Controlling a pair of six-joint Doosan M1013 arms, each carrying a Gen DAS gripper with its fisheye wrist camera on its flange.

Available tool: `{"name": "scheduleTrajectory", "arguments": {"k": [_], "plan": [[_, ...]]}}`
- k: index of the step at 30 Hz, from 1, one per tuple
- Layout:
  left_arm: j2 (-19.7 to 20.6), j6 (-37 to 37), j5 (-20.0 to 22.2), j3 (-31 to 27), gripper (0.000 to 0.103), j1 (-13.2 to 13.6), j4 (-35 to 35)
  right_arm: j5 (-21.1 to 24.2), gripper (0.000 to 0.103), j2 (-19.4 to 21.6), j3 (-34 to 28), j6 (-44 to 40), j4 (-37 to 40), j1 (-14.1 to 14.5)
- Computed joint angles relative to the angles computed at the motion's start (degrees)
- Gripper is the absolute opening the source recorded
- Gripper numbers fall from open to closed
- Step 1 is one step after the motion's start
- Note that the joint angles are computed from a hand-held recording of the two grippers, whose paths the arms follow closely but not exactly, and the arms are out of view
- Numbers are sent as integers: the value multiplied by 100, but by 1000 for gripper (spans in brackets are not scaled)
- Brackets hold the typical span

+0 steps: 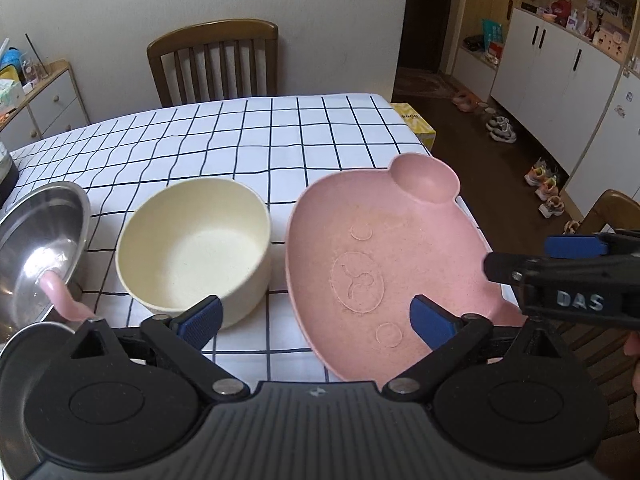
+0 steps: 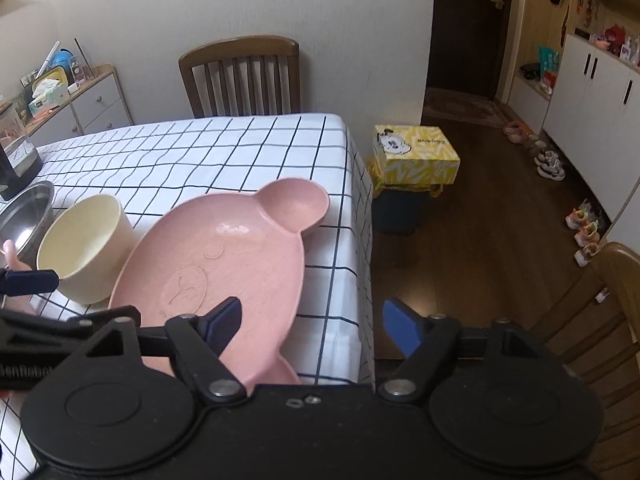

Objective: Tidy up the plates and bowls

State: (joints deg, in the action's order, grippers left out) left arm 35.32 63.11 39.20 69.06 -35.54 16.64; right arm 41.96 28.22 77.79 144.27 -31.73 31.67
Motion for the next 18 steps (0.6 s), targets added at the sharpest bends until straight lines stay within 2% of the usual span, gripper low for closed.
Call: {"name": "scheduleTrajectory", "arguments": {"k": [1, 5, 6, 7, 9, 11, 12, 13, 18], "plan": [[9, -35, 37, -4, 88, -17, 74, -12, 70, 29, -28, -75, 107, -23], [-11, -196, 16, 87, 80, -73, 321, -63, 61, 127, -108, -289, 463, -95], [-3, -259, 41, 83, 74, -74, 330, -80, 59, 151, -131, -350, 546, -111], [20, -271, 99, 49, 68, -64, 257, -102, 55, 173, -148, -401, 618, -126], [95, -213, 268, -68, 62, -31, 52, -88, 51, 221, -200, -508, 728, -146], [142, -267, 357, -116, 59, -25, 48, -88, 49, 254, -235, -629, 862, -166], [153, -281, 371, -119, 53, -24, 39, -79, 49, 270, -252, -660, 911, -173], [169, -256, 392, -137, 47, -18, -21, -89, 43, 277, -256, -700, 971, -179], [249, -121, 519, -265, 36, 18, -235, -110, 25, 330, -304, -857, 1194, -201]]}}
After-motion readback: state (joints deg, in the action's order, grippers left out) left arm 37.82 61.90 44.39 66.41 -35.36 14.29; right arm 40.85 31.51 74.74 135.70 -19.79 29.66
